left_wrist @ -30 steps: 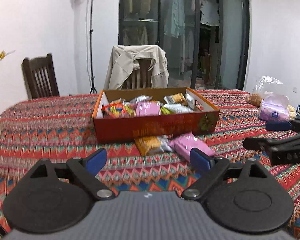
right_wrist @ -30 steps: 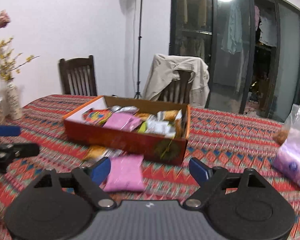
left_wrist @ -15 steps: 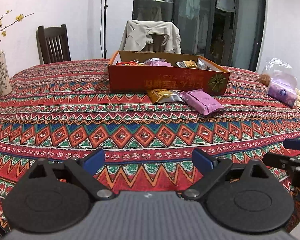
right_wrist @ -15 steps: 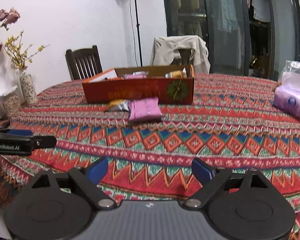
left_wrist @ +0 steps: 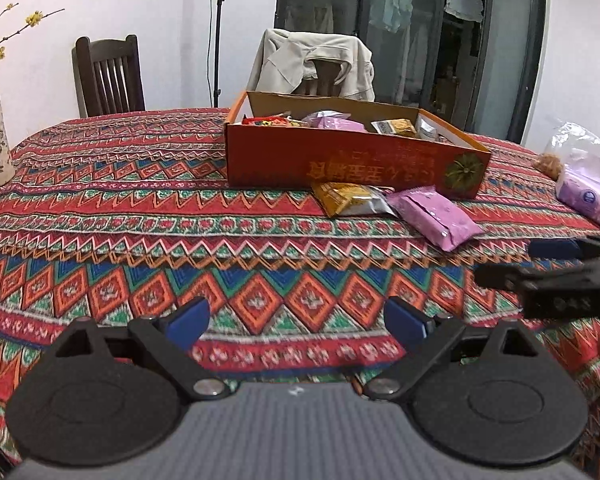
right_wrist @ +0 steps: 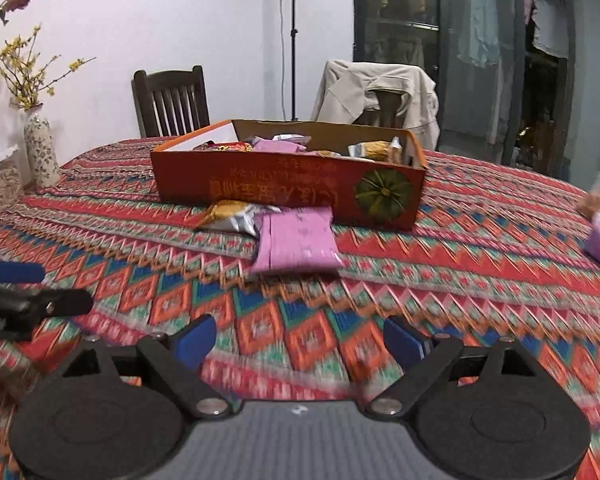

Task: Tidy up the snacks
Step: 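Grasp a cookie packet with left tool while right grasps a pink packet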

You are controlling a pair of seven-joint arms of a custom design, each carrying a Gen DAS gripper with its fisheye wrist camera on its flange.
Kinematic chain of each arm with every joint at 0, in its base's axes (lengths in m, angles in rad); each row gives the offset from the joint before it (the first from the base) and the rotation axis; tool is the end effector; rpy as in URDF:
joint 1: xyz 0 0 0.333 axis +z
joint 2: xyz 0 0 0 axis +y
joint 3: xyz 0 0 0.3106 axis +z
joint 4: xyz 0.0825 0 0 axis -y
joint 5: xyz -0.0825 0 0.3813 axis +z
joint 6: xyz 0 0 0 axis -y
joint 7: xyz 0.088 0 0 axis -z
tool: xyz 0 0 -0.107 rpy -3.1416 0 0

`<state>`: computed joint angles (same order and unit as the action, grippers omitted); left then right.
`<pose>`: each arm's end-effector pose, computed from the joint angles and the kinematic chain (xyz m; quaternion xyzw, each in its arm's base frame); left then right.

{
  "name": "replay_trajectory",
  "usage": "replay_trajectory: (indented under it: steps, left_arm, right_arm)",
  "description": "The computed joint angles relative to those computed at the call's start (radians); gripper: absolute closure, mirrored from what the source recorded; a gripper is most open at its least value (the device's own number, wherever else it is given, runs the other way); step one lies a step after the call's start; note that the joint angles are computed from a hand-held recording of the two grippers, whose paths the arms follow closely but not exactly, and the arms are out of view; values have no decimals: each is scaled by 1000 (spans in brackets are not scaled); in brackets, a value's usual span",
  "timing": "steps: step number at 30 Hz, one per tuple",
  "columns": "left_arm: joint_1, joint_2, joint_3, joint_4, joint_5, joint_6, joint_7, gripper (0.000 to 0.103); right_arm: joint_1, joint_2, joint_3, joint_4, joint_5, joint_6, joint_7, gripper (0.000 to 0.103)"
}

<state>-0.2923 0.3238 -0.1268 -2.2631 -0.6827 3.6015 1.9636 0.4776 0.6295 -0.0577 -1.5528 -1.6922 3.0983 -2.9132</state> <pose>0.5460 -0.1524 0.3220 -0.6259 0.6348 -0.3457 0.2930 0.5963 0.3643 0.3101 -0.7174 0.5184 -0.2588 0.3868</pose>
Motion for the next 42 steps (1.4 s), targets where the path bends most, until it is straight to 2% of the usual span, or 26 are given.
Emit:
replay_trajectory:
  steps: [2,3,5,8,9,10,11,12,13,16,18,20,22,24,25,26,29,31,35,37,39,42]
  left_arm:
    - [-14,18,21,34,-26,-19,22,7]
    - [-27,28,38,56,-48,-32,40,7]
    - [-50,46,65,96,-81,-56,70,7]
    - [-89,84,117,175,-120,-115,113,7]
    - [-121,100,155,204,-133,-144,120,7]
    - [-187,120,228,243,-170,-186,137,7]
    - [-219,139,266,276,-182,-212,139,7]
    - [-217,157,270,304,-152,-226,118,7]
    - [-214,176,271,336,-132,-245,109,7]
    - [-279,264,367,469,-90,-335,41,7]
    - [-326,339,444,573,-57,-413,-36,7]
    - [-390,424,545,671,-5,-485,-137,7]
    - [-440,498,629,742,48,-529,-225,7]
    - [-487,552,697,771,90,-525,-300,9]
    - [-492,552,699,767,103,-516,-313,18]
    - [-474,536,669,758,114,-501,-299,31]
    - [-494,491,667,702,168,-497,-299,49]
    - [-499,428,640,622,197,-475,-283,51]
    - [-478,269,545,410,225,-385,-267,52]
    - [-479,193,518,303,238,-331,-279,52]
    - [-465,130,483,221,248,-278,-286,52]
    - [-479,84,481,168,210,-240,-254,52]
  right_arm:
    - [-51,72,57,69,268,-2,-307,13]
    - [-99,114,125,112,398,-22,-477,13]
    - [-164,192,235,200,561,-77,-703,13]
    - [-192,299,320,349,698,-161,-921,15]
    - [-207,334,359,394,748,-185,-997,18]
    - [-211,359,376,426,779,-192,-1041,21]
    - [-215,370,386,437,802,-194,-1074,31]
    - [-207,373,371,443,812,-195,-1079,39]
    - [-205,364,353,427,817,-171,-1068,42]
    - [-198,309,298,351,840,-130,-1026,42]
    - [-155,249,192,270,820,-68,-923,42]
    - [-112,196,93,189,809,6,-833,42]
    - [-52,145,-17,100,803,86,-745,42]
    - [27,106,-134,21,806,154,-678,42]
    - [68,94,-187,-10,815,181,-656,42]
    - [107,83,-237,-41,827,207,-641,42]
    - [191,67,-332,-107,872,256,-641,42]
    - [228,61,-371,-138,902,275,-657,42]
    - [323,51,-471,-211,981,334,-693,42]
    - [362,42,-509,-254,1024,369,-716,42]
    - [390,30,-529,-289,1058,385,-744,42]
    - [406,16,-531,-326,1099,402,-781,42]
